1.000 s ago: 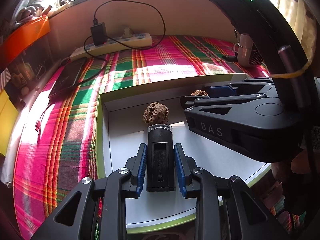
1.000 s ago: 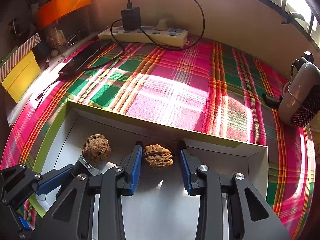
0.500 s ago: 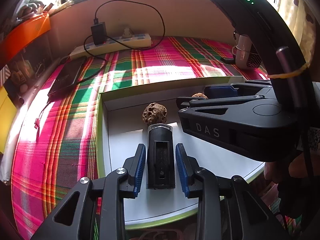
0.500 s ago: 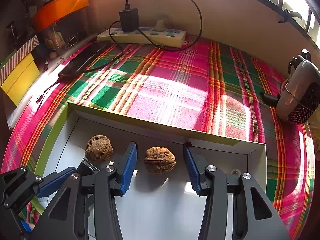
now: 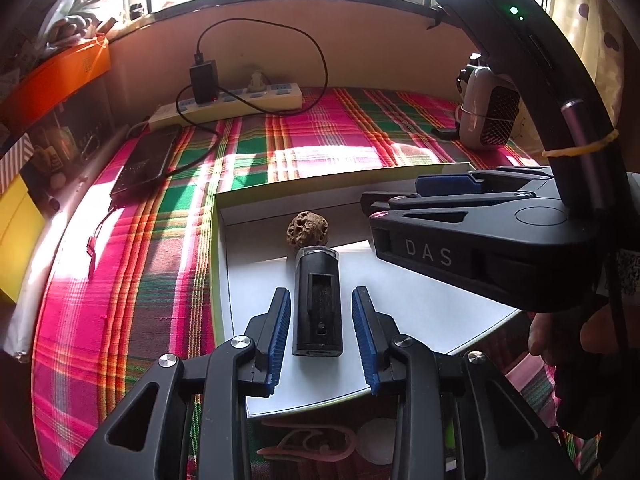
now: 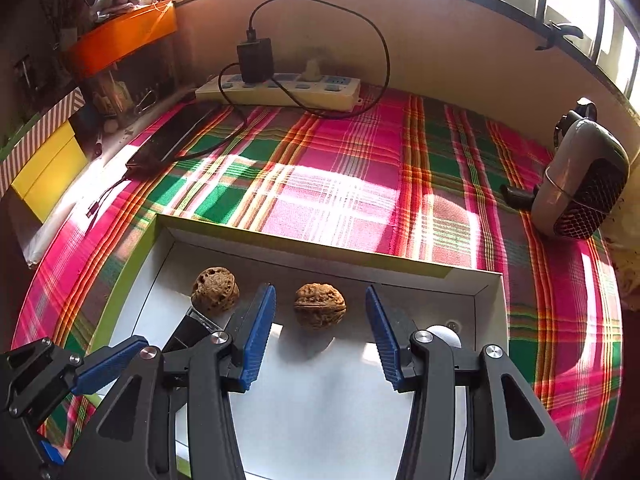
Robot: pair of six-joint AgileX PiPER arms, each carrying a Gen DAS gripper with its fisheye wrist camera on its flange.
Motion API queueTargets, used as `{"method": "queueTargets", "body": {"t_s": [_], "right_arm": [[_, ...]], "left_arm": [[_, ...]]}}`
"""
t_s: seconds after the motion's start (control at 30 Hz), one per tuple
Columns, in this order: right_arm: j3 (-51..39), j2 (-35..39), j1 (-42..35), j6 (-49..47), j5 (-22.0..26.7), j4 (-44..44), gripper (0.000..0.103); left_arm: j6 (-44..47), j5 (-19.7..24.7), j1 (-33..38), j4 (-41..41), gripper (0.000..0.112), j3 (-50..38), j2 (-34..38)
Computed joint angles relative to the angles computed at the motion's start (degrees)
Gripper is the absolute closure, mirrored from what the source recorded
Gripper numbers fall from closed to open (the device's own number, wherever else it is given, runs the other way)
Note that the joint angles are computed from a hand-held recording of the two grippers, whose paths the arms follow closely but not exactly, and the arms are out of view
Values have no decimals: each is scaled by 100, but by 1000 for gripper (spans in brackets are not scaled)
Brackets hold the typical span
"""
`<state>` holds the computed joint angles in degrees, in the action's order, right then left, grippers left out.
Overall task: Organize objects
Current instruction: 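Withdraw both tools from the box toward the remaining objects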
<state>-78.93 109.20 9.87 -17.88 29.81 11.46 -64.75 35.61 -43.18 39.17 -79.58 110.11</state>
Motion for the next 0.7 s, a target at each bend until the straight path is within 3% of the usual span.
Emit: {"method": "queueTargets", "body": {"t_s": [0.7], "right_arm": [[2036,-1867,-41,-164,-785,491,55]], "left_arm": [[-1654,119,-741,1211,82,1383,-1151]]}}
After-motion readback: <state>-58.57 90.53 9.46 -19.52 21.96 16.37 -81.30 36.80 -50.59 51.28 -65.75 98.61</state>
